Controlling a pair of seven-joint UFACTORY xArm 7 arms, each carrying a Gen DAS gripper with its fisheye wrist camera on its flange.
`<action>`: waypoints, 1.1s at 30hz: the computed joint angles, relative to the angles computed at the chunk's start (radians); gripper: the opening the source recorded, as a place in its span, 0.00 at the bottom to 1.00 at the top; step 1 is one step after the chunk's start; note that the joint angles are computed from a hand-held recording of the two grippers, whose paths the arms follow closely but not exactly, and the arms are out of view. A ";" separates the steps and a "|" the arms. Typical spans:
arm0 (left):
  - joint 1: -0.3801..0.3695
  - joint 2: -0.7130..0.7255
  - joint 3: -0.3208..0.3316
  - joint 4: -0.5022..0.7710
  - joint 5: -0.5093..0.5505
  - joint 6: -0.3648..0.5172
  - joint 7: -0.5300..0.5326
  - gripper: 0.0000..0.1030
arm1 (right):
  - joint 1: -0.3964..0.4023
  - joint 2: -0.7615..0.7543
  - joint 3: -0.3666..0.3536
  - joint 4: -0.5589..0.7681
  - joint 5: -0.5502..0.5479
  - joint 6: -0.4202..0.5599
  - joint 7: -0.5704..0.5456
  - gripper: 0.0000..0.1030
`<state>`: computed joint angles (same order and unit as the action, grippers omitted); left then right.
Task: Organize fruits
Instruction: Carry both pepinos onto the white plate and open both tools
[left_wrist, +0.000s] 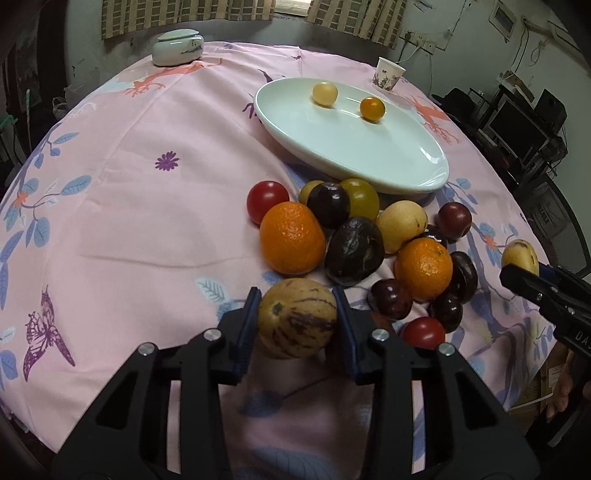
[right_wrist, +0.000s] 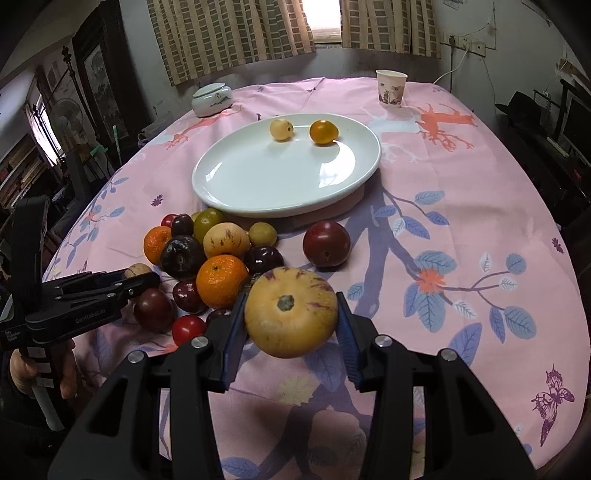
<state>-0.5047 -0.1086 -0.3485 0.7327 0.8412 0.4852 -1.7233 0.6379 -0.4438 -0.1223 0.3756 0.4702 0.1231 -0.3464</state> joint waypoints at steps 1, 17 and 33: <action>-0.004 -0.014 -0.003 -0.006 -0.004 0.008 -0.001 0.38 | 0.005 -0.008 -0.001 -0.002 0.002 -0.003 -0.002 0.44; 0.020 -0.113 -0.089 0.012 -0.022 0.095 0.041 0.38 | 0.076 -0.039 -0.057 -0.014 0.017 -0.019 -0.026 0.44; 0.075 0.039 0.029 0.241 -0.041 0.106 0.301 0.38 | 0.215 0.210 -0.214 0.301 0.201 0.117 -0.307 0.44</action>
